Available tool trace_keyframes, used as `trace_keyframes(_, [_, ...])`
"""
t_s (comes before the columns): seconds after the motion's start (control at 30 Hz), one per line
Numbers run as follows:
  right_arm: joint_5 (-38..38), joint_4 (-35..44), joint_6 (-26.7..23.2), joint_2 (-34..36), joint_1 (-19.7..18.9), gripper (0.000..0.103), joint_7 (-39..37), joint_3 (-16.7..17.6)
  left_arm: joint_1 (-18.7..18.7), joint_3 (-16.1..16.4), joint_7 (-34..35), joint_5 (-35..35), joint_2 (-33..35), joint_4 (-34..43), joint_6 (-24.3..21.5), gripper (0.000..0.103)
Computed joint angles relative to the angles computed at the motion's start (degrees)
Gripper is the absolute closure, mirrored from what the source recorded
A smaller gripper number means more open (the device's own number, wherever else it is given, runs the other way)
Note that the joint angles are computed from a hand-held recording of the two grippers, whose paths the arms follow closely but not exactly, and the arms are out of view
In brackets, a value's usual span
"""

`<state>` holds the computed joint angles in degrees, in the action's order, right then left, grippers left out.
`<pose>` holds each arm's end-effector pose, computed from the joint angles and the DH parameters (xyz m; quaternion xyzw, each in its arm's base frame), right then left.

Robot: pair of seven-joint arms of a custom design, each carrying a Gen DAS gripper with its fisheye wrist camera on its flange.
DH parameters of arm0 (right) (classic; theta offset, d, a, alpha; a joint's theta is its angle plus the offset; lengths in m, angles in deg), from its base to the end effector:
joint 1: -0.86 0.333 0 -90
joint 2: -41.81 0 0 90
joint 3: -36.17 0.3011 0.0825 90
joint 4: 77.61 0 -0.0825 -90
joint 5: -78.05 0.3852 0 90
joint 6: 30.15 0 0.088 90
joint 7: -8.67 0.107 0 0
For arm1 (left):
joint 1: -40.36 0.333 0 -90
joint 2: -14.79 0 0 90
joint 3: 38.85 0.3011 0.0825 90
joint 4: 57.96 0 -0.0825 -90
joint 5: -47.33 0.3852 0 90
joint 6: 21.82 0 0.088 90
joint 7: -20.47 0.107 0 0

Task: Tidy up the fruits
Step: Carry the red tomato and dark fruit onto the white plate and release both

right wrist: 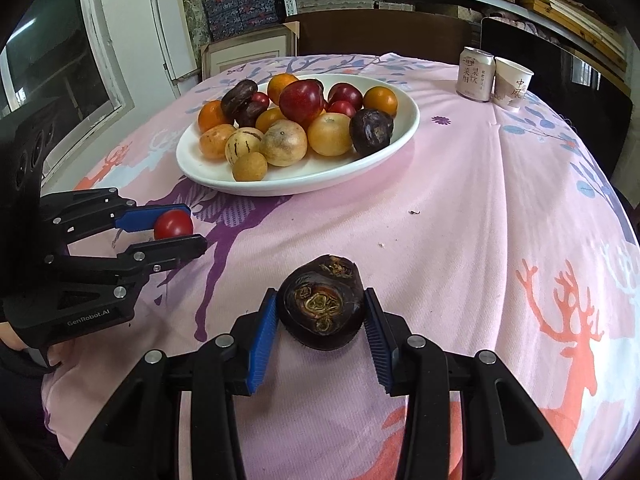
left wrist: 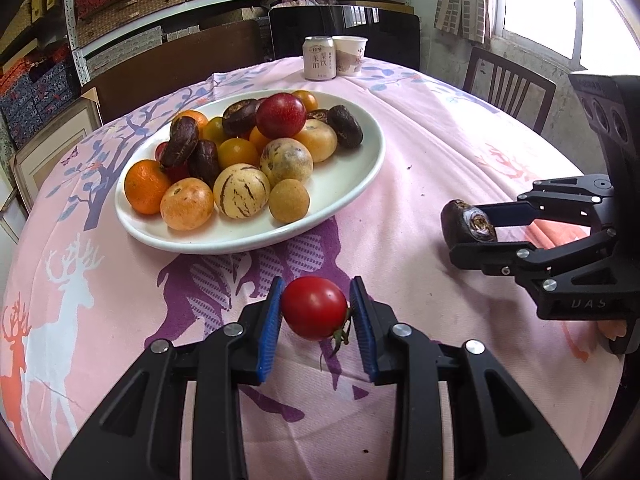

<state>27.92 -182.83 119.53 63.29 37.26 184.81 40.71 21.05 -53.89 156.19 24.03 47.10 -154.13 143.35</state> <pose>0.4927 0.4443 0.3496 -0.6272 0.7068 -0.1975 0.2611 0.6184 -0.3598 0.3393 -0.2859 0.8919 -0.3257 0.1294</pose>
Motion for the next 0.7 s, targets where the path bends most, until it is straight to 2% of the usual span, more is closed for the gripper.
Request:
trace_keyframes(0.2, [-3.5,-3.9,0.1,-3.5,0.9,0.060,4.6,-0.3,6.3,-6.6,6.6,-8.3,-3.2,-3.9,2.0,0.070])
trace_keyframes(0.3, [-6.9,-6.4,-0.1,-6.4,0.9,0.060,7.3,0.0,9.4,-9.3,10.9,-14.3,-5.4,-6.2,2.8,0.070])
trace_keyframes(0.37, [-9.1,-7.2,-0.8,-8.3,0.6,0.060,8.3,0.5,12.5,-12.6,16.5,-20.3,-7.0,-7.7,4.3,0.070])
trace_keyframes(0.4, [-10.5,-7.5,-1.0,-9.3,0.3,0.060,8.7,0.6,13.0,-13.0,18.3,-22.3,-7.7,-7.7,4.6,0.071])
trace_keyframes(0.5, [-14.4,-6.1,-2.4,-10.7,-0.7,0.060,9.5,1.0,11.1,-10.7,19.0,-23.8,-8.4,-5.9,4.8,0.070])
trace_keyframes(0.6, [-17.7,-1.7,-2.9,-9.5,-2.1,0.060,8.6,0.8,6.1,-5.3,12.6,-18.7,-6.3,0.0,3.3,0.070])
trace_keyframes(0.7, [-17.2,5.7,-2.5,-4.9,-3.4,0.060,4.9,-0.1,1.0,0.2,3.3,-11.0,-0.3,9.5,0.9,0.069])
